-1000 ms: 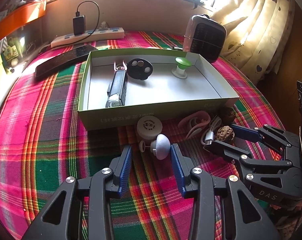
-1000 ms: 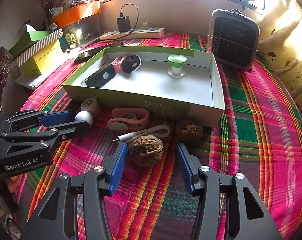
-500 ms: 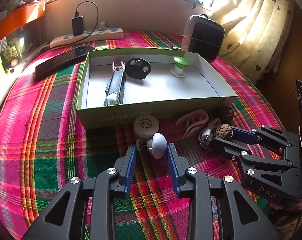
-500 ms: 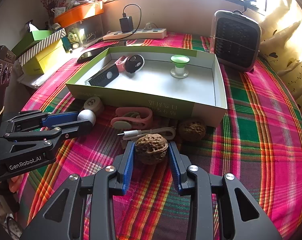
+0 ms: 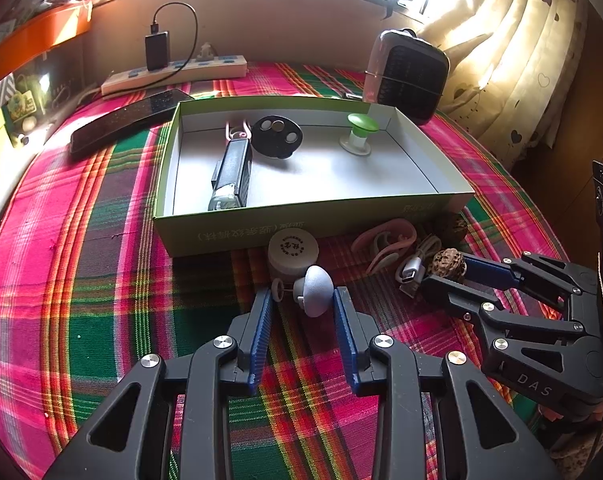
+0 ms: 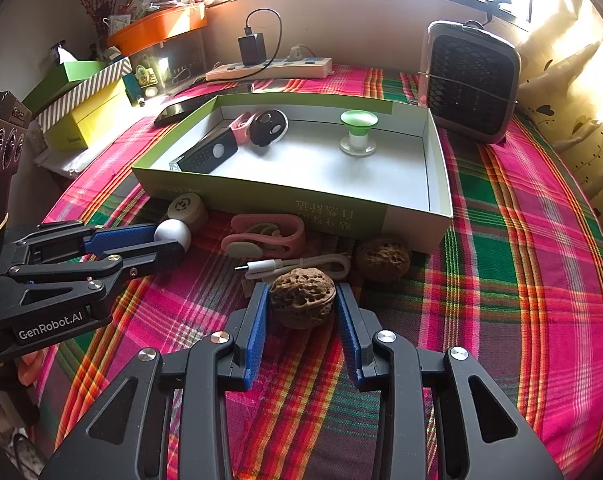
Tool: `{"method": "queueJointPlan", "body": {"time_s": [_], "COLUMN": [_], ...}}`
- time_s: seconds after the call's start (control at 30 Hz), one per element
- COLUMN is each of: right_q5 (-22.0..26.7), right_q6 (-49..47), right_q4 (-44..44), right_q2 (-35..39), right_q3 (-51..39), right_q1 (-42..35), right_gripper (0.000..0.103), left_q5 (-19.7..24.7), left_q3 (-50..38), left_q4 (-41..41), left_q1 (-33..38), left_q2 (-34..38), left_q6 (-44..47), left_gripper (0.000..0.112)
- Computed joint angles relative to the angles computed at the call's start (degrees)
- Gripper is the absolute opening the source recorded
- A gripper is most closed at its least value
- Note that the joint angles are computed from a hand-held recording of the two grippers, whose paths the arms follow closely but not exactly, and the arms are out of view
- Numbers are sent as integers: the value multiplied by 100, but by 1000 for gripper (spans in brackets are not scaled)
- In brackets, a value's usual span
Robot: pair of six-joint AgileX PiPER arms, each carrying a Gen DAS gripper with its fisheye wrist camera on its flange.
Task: Organize objects
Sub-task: 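Carry the white knob and walnut over the box with both grippers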
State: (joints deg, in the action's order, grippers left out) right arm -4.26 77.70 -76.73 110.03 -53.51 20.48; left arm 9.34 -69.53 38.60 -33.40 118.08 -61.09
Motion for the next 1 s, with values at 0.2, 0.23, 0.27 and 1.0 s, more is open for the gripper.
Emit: {"method": "queueJointPlan", "body": {"time_s": [0.2,0.23,0.27,1.0], "right_q5": [-19,-21,-14,-21], "right_q6": [-216,-265,-514,-1794], "right_q4": [212,258,518,1853], "right_q2": [-27,-33,-47,-387], "right_q3": [19,20,40,219], "right_q1": [-25,-28,-20,-26], "right_gripper": [35,35,35,35], "left_q5": [22,25,24,171], "left_q3": [31,33,50,282], "left_q4": [126,188,315,1763], "left_q1": [-12,-15,-21,-168], "left_q2": [-28,-30,-43,-429], "left_q6": [-117,-181,-306,-1700], "left_gripper": [29,29,29,29]}}
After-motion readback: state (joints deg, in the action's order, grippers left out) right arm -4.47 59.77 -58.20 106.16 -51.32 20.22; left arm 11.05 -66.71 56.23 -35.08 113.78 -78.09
